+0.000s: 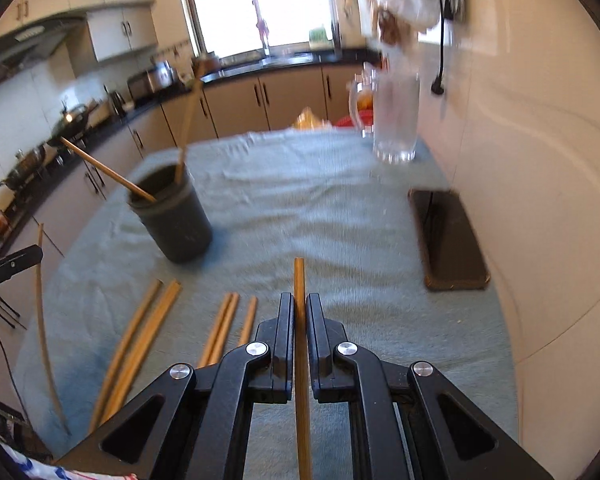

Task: Organize utensils
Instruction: 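Lift both held chopsticks and carry them above the black holder cup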

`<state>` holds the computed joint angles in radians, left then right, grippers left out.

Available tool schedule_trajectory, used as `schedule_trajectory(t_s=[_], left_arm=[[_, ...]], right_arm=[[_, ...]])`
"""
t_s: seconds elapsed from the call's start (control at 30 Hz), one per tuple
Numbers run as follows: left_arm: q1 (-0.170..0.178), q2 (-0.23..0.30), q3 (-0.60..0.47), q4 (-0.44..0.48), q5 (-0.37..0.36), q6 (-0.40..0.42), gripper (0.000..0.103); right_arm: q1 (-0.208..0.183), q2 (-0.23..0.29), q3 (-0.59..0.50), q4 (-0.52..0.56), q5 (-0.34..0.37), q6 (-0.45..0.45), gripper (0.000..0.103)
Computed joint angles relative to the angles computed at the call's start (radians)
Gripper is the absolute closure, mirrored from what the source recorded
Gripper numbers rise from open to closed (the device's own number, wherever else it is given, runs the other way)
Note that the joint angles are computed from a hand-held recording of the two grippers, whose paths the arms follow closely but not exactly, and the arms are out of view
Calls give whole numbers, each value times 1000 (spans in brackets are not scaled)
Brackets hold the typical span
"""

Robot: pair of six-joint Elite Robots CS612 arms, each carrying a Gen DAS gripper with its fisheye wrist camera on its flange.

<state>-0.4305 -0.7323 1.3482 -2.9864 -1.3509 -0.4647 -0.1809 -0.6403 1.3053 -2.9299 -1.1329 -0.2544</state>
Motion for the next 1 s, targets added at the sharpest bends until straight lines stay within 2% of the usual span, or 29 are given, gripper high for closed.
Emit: schedule_trajectory(t_s=[0.17,0.43,0.7,1.0], left_arm=[[-19,-41,64,-98,10,2,98],[-61,-77,137,-213,99,86,98],[-75,-91,163,-250,124,97,98],[-76,-91,160,-238,143,94,98]], right_arm=[[-16,-45,78,-117,65,43,97],[-35,-86,159,-247,132,73,97],[-43,-101,189,-293,162,79,97],[-45,-109,203,-330,161,73,97]])
